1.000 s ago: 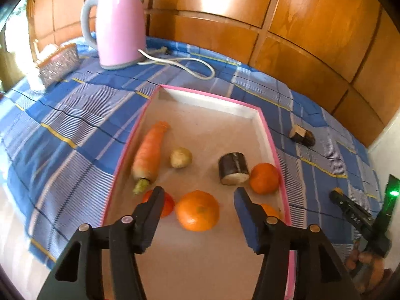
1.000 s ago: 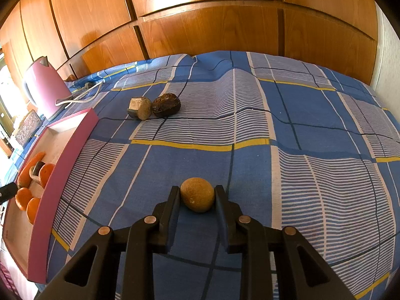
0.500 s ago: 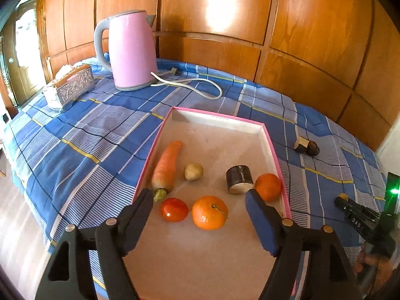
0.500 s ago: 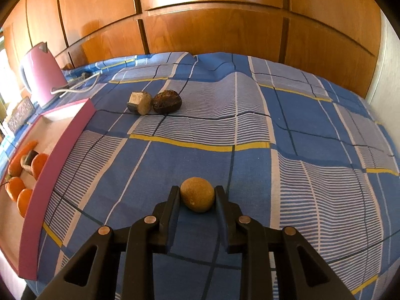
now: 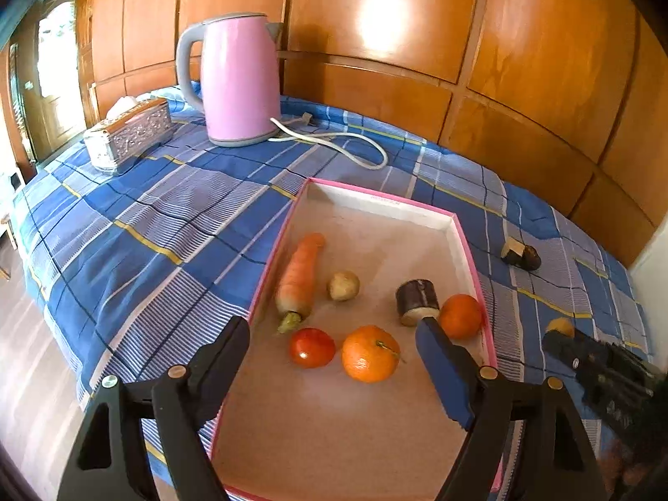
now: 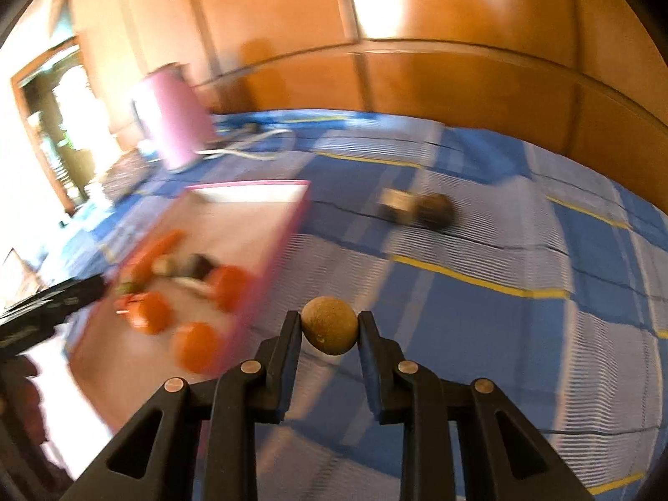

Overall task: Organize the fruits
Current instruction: 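Lower the yellow round fruit into the tray and open the right tool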

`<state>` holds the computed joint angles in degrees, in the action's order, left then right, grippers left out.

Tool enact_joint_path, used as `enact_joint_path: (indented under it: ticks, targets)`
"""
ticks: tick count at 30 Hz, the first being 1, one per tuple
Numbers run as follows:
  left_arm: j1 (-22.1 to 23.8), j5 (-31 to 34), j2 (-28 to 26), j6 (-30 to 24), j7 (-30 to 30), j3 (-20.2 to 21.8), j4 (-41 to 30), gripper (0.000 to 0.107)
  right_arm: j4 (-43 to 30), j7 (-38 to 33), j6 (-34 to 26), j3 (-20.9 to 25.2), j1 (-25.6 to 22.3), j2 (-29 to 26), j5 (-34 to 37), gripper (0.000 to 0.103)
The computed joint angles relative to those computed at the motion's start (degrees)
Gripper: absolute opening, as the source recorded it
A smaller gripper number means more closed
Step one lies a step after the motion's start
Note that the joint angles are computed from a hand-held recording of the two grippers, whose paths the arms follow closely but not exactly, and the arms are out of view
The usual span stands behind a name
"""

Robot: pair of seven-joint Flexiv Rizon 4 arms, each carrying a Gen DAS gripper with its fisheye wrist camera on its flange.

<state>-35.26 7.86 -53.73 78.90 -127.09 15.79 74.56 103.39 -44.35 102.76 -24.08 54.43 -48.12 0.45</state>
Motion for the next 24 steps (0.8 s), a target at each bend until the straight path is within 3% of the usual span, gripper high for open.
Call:
enact_joint_path:
  ticks: [7,14,19,24]
  targets:
    - [-0.1,-0.6,0.7,1.2,-3.6,2.3,1.8,0.086,-7.1,-3.9,-1.9,10.0,-6.0,-0.3,-6.6,0.027]
    - [0.0,0.1,1.3,1.6,-4.3,2.6,2.8,0.086,-13.5,-3.2,-6.6,15.0,-9.6,-3.1,-11.7,0.034]
    - [0.2,0.2,1.2,2.2,-2.8,1.7,2.6,0.086,-11.7,-0.9,-5.2,13.4,-7.9,-2.7,-11.7,0.035]
    - [-0.2,0.1,1.0,2.4,-1.3,1.5,2.1,0.086,-8.2,1.9,-2.5,6.1,-2.5,-1.9,-8.1,0.035]
